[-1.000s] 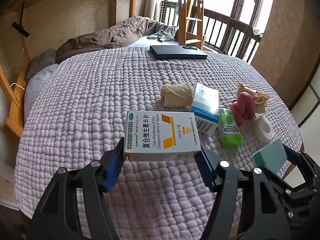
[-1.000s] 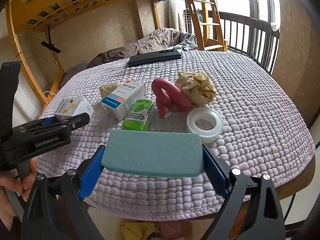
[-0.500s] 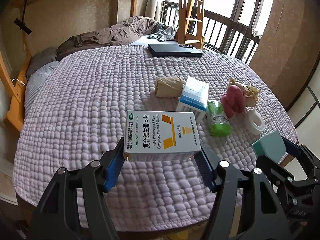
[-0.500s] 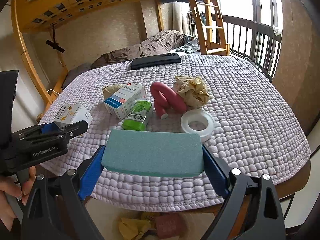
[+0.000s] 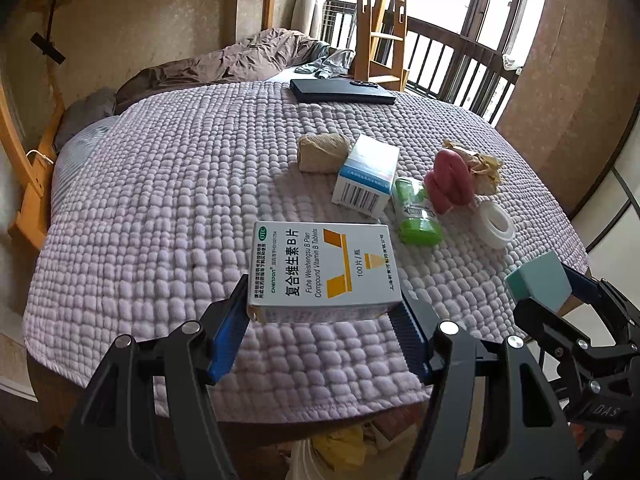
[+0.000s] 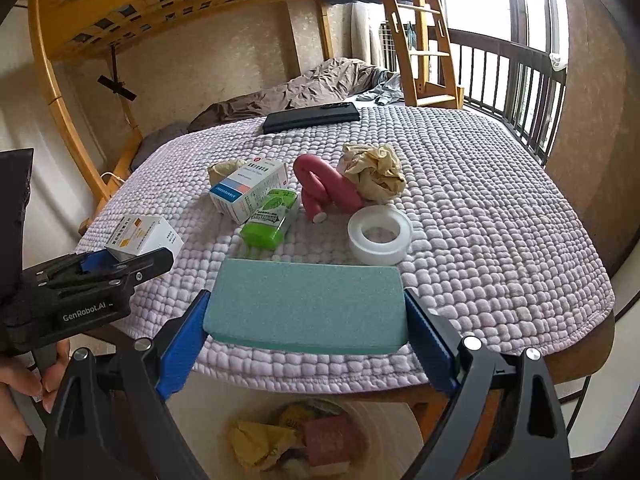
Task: Collect trash
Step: 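Carry the vitamin box and teal sponge with both tools above the white bin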
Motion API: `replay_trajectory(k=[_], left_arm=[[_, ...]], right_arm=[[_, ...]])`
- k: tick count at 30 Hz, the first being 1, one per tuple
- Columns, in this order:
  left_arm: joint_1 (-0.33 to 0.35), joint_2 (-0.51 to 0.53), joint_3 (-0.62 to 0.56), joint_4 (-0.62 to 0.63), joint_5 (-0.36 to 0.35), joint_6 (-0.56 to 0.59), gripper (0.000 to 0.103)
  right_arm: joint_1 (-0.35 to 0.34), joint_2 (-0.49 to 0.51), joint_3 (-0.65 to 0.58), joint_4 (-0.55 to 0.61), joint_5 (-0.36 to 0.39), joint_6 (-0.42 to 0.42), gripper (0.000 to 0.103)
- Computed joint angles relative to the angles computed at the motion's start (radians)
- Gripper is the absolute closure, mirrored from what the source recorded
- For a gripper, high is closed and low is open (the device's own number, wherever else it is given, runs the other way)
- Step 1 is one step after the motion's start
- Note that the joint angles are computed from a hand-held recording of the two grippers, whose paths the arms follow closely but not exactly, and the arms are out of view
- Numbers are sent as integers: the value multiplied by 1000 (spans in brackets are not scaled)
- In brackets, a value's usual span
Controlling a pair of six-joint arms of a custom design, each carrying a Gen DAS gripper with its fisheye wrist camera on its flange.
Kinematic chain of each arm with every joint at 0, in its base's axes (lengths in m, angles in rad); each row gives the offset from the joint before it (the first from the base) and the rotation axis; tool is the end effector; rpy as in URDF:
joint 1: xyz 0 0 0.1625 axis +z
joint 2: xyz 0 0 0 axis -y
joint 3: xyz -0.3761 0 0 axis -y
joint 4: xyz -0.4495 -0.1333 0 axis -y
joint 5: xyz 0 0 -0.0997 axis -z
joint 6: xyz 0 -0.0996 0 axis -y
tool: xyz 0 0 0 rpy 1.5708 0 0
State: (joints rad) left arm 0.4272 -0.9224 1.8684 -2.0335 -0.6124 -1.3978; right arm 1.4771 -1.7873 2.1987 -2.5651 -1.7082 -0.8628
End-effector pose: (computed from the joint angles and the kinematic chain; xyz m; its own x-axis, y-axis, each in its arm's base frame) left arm -0.4132 -0.4241 0.0007 -0.7753 -0.2442 -0.5825 0.2450 0.7337 -0.6337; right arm 0.0753 -0.4779 0.3226 -0.6961 -0.5224 0.4925 -0.6931 0.6680 -0.2711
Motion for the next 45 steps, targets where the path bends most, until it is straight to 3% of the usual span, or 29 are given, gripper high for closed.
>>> replay_trajectory(k=[22,45], left_arm=[[-70,11,-2,77,-48,-83,36],[-103,40,-10,78,-116,-81,36]], right_arm=[[-49,-110,-3,164,24,-56,13],[-87,-197,7,293,34,-74,13]])
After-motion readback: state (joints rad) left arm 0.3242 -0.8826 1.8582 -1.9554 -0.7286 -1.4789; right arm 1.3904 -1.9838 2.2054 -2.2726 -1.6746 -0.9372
